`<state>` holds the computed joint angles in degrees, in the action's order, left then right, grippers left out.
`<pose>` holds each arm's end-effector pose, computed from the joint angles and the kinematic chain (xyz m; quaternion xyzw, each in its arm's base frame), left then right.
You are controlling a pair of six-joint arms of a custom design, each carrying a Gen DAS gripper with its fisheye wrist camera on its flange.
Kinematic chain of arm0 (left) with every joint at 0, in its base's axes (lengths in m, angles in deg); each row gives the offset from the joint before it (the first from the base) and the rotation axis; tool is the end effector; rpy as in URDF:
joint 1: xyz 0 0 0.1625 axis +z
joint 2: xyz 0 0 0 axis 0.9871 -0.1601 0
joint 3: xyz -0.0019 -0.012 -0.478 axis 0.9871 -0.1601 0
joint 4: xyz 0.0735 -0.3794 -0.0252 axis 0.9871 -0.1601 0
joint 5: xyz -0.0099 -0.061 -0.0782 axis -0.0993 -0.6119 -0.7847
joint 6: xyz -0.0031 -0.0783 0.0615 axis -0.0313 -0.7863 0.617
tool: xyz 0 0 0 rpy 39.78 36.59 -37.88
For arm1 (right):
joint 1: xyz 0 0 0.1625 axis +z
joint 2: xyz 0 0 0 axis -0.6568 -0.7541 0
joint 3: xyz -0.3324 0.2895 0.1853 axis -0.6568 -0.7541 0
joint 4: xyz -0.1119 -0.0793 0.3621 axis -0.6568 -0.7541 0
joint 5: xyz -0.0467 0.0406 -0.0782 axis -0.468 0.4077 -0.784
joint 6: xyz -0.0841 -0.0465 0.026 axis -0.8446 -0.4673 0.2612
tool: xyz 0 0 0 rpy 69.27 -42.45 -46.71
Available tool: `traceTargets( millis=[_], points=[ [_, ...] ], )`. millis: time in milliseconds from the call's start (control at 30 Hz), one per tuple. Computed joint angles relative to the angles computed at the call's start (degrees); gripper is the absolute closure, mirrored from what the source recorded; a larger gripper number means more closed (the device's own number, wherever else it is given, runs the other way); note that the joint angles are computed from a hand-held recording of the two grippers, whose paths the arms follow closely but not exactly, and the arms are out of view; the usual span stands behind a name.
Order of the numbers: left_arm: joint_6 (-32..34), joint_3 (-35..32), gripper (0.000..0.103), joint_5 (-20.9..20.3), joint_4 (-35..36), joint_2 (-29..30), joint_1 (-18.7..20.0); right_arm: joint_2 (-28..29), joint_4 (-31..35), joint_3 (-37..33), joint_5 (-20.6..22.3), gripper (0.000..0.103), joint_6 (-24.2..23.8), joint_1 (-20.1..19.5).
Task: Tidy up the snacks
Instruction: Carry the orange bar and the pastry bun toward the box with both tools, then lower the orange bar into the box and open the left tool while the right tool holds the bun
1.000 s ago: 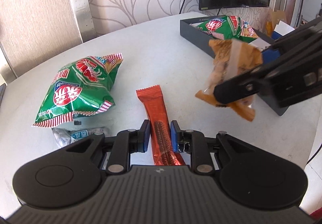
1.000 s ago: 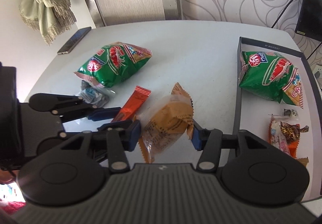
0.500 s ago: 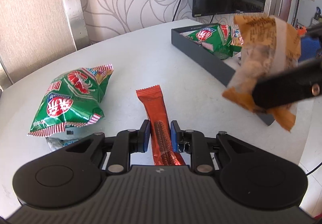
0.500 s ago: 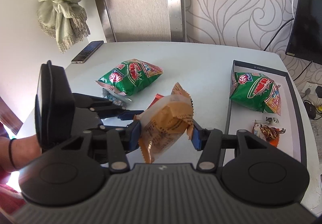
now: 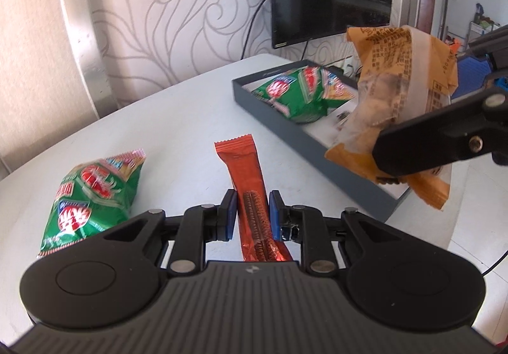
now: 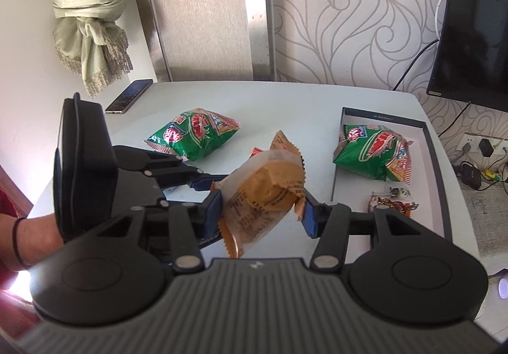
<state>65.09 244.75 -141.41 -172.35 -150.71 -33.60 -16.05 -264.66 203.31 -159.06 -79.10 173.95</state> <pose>-0.0655 -0.3470 0.1954 0.4311 0.8297 -0.2709 0.2288 0.3297 -0.2608 0.0864 0.2450 -0.8735 0.3285 0.2629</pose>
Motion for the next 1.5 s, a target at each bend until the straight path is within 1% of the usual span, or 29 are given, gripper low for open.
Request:
traceTargets(
  millis=[200,367,600,733,1167,1500],
  points=[
    [-1.1,0.0,0.078,-1.3,0.6,0.5,-2.8,-1.9,0.1,1.0,-2.8,0.049,1.1,1.7],
    [-1.9,-0.2,0.078,-1.8,-0.2,2.3,-4.7,-3.1,-0.1,1.9,-5.1,0.049,2.0,2.8],
    [-2.9,-0.9,0.078,-3.2,-0.6,4.4,-5.9,-4.6,0.2,3.4,-7.6,0.049,3.8,3.2],
    [-2.8,-1.6,0.078,-4.4,-1.1,5.7,-6.0,-5.5,1.1,4.0,-8.5,0.049,4.7,3.3],
    [-3.1,-4.2,0.078,-6.5,-1.9,9.9,-6.6,-7.8,1.7,5.1,-10.1,0.049,4.4,2.4],
    [-3.3,-6.5,0.078,-6.9,-3.6,15.1,-6.3,-9.3,2.2,6.6,-10.2,0.049,4.7,0.8]
  ],
)
